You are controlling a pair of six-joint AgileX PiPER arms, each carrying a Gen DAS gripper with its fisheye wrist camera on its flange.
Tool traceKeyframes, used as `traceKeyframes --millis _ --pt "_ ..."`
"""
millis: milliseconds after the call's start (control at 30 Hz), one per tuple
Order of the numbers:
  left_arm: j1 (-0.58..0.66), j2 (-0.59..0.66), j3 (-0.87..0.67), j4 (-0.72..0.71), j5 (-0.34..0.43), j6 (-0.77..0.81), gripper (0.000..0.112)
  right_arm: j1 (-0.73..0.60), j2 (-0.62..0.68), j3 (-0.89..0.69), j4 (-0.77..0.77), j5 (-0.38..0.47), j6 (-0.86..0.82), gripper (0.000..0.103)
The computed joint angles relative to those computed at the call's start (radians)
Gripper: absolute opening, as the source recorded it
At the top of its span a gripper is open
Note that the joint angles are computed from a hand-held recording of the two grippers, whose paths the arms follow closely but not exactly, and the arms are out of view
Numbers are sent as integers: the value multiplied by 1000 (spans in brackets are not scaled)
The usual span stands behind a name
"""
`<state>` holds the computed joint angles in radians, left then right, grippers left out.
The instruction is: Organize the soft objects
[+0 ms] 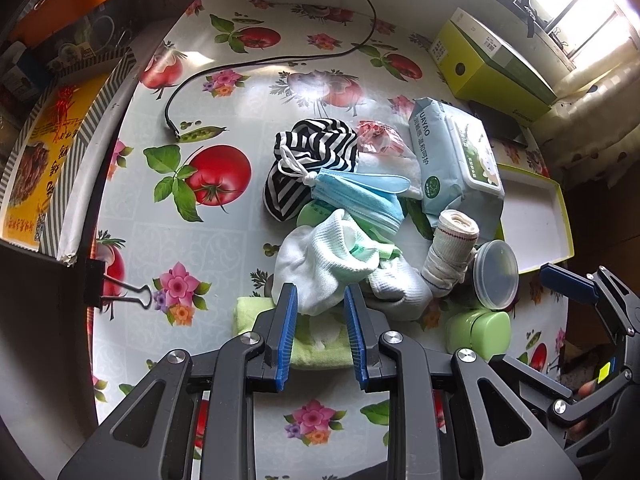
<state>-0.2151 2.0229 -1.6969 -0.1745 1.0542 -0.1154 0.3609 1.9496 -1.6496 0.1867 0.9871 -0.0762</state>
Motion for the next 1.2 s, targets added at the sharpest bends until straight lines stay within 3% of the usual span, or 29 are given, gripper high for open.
traceKeyframes --millis 533,633,1200 --pt "54 28 -5 -74 -8 72 28 9 84 -104 35 49 -55 71" --pt "65 39 -3 -94 -8 89 41 10 99 -121 35 53 -50 71" --pt "38 187 -114 -106 41 149 42 -40 171 -203 -35 69 65 71"
